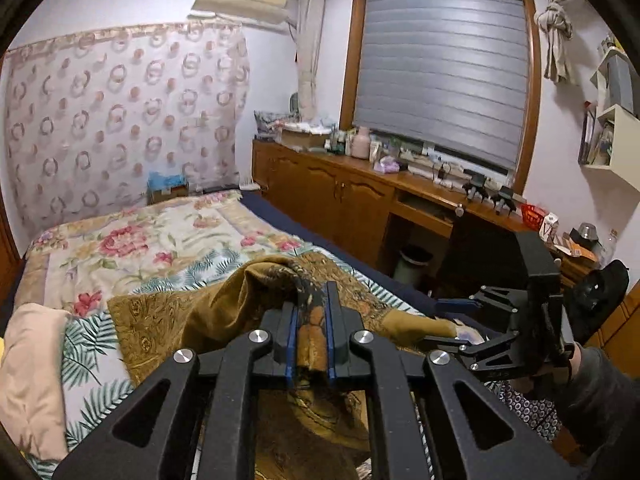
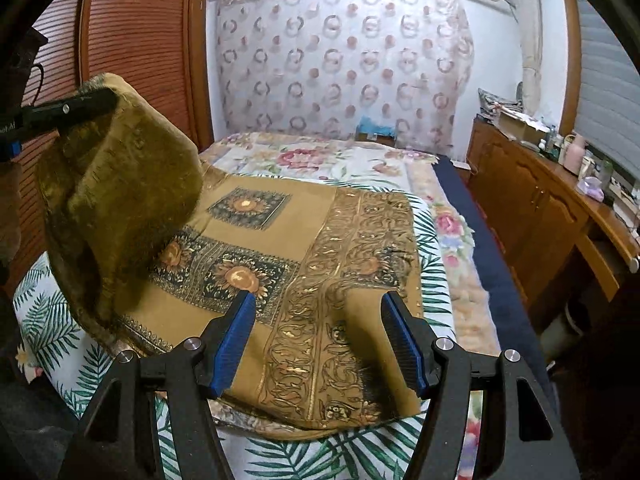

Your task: Fold small clothes

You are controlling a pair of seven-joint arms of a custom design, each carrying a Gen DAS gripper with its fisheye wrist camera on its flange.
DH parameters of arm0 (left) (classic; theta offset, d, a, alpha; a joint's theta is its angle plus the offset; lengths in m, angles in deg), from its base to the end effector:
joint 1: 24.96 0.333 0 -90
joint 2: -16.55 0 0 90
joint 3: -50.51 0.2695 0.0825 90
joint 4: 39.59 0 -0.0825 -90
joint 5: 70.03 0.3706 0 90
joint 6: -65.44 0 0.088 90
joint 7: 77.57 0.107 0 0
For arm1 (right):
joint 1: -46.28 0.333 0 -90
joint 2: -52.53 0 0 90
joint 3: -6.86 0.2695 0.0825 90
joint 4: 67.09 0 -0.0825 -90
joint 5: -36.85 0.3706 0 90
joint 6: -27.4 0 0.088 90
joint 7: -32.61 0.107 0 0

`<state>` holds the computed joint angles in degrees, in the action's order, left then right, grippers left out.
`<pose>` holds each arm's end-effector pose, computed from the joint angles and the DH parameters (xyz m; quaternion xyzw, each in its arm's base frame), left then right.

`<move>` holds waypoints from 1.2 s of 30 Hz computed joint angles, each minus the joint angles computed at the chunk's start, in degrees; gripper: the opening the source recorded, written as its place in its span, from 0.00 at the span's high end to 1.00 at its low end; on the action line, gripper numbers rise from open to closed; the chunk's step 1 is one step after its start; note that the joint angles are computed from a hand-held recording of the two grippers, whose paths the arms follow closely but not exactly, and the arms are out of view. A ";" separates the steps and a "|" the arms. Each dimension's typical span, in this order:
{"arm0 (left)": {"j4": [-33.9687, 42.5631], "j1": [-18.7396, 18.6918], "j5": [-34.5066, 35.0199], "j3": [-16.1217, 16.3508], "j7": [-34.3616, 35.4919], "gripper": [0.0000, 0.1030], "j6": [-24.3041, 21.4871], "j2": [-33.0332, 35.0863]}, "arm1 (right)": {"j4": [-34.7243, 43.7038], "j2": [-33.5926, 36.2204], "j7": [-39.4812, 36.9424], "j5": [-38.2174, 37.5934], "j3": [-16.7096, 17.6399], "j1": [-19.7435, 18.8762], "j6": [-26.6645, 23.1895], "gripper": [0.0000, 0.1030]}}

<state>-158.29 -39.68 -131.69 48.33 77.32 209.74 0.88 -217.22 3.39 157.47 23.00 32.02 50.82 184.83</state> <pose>0.5012 -0.1459 0.5846 -0.3401 0.7833 -0.5032 0.1327 0.3209 0.2212 0.5605 -0.6514 0.5802 -0.3483 0.3429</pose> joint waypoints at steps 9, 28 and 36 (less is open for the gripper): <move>-3.67 -0.32 -2.59 -0.03 1.40 0.32 1.61 -1.67 | 0.29 1.36 -0.55 0.32 -0.54 0.58 0.48 0.35; -10.36 -0.39 -1.58 2.79 1.45 0.27 12.18 -2.15 | 14.20 22.66 -6.72 -2.19 -3.80 2.81 1.44 0.35; -11.55 -0.45 -0.14 2.67 0.23 0.27 15.22 -1.65 | 18.03 28.34 -9.48 -2.63 -8.42 6.56 -0.71 0.39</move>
<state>-169.84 -40.12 -131.83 50.99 77.56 224.96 -0.77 -199.18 31.73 147.98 20.37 23.60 57.37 184.12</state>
